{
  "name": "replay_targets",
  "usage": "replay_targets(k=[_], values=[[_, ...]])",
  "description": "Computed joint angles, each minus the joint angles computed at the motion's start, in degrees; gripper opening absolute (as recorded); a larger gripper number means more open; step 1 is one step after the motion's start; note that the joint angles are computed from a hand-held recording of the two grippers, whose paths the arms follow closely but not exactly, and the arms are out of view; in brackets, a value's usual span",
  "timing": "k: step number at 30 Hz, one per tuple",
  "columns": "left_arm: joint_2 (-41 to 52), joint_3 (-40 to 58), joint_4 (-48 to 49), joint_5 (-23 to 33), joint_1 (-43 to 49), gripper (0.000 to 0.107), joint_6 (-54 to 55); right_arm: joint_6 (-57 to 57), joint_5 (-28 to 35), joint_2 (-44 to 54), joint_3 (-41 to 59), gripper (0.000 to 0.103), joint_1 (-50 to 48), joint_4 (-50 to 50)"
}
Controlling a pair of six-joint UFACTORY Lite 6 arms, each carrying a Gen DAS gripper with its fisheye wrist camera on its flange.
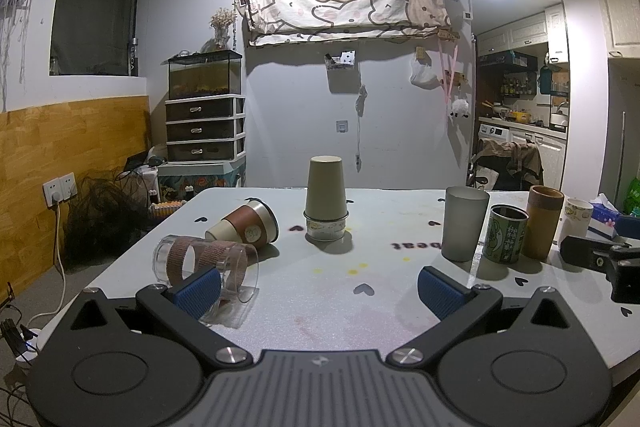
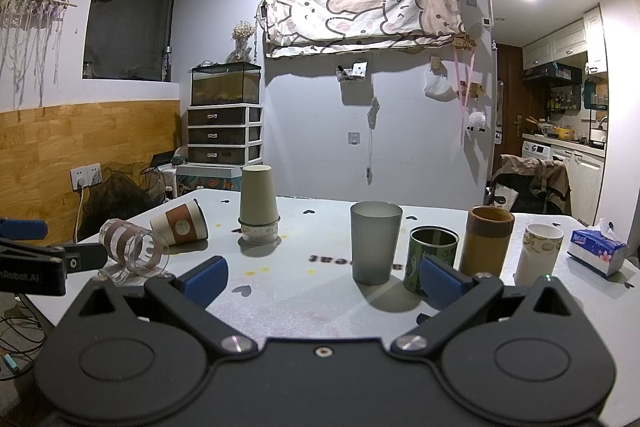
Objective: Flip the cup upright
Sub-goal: 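Move the left tool to the upside-down beige paper cup and grasp it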
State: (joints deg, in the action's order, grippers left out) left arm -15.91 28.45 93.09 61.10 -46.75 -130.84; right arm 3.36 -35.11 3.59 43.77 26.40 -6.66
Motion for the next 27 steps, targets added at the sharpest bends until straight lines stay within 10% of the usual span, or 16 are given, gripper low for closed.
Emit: replay_targets(k=[13,21,27], values=[[7.8,8.9,13.1,-6.8,12.5,0.103,-5.7,-0.9,-1.4,0.5,-1.1,0.103,0.6,0.5],[27.8,33.0,21.1,-17.8,26.9,0.103,-8.0,4.3,-3.1,5.5,1.8,0.103,-1.9,-5.1],[50.0,64.9,9.4,-29.2,34.8,0.103,11.1,6.0,-3.8,9.7,4.8,0.103,-3.8,-7.7]])
